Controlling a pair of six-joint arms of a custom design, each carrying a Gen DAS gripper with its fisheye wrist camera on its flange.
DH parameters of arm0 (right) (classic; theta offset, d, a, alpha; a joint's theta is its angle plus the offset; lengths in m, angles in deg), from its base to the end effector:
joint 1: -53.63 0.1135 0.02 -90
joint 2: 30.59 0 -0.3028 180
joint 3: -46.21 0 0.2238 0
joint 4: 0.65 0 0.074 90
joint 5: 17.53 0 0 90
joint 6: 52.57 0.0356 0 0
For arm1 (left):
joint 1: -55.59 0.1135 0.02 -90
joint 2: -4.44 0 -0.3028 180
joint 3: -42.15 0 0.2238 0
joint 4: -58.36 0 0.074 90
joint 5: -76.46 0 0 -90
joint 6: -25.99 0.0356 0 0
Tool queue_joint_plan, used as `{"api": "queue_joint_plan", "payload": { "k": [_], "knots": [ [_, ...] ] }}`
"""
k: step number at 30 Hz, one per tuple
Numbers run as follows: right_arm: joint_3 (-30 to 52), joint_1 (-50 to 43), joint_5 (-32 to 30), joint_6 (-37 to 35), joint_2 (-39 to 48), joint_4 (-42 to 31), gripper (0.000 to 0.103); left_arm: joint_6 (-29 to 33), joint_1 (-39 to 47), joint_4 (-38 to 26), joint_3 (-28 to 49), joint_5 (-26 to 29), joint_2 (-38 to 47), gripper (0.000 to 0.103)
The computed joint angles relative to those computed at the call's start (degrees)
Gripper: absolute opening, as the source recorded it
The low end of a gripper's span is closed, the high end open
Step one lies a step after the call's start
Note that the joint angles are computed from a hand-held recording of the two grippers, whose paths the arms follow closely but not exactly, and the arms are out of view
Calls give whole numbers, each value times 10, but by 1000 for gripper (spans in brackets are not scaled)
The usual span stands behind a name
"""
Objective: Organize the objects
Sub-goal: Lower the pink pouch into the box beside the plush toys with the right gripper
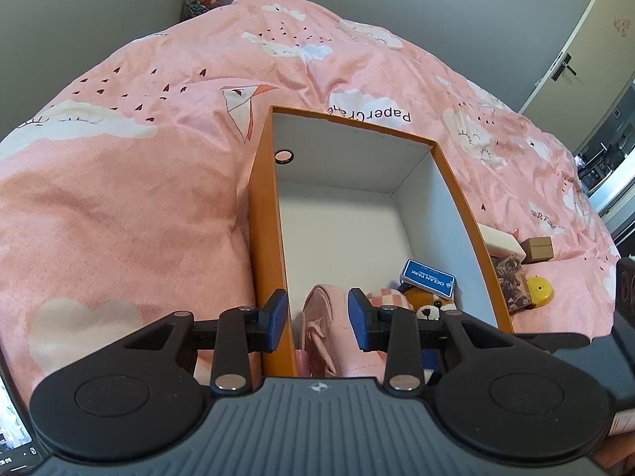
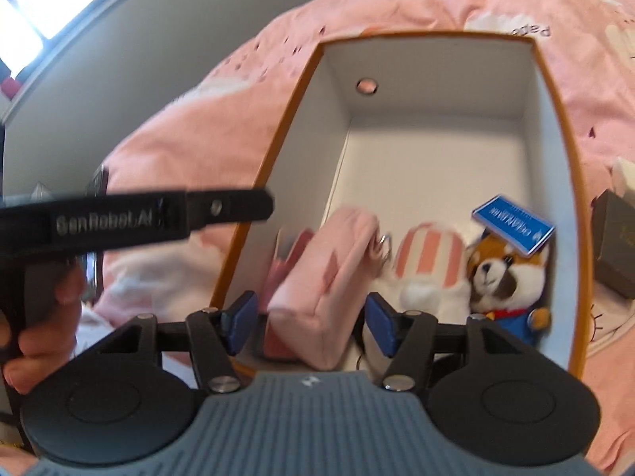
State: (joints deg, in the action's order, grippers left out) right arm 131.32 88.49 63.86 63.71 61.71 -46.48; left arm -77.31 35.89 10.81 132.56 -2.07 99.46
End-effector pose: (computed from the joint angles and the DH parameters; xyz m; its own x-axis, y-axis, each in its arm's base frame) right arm 0.2594 0.1872 0.3008 -0.8707 -0.0730 -0.4864 -0.2828 0.8835 0.3736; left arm 0.3143 -0.1201 0.3112 -0.8260 0.0563 -0.5609 0.2622 0.9191 -0.2940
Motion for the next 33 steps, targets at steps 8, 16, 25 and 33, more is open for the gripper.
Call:
{"api": "queue_joint_plan", "payload": {
  "k": [8, 16, 25, 33],
  "knots": [
    [22, -47, -59, 29, 35, 10, 46, -8, 6, 2, 4, -7, -3, 41],
    [-20, -69, -150, 63, 50, 68, 26, 2, 8, -10, 21, 5, 12, 41],
    [-35, -66, -119, 62, 15, 103, 23, -6, 14, 6, 28, 10, 18, 41],
    [-47, -75, -179, 90, 34, 57, 20, -9, 19, 6, 27, 12, 19, 41]
  ]
}}
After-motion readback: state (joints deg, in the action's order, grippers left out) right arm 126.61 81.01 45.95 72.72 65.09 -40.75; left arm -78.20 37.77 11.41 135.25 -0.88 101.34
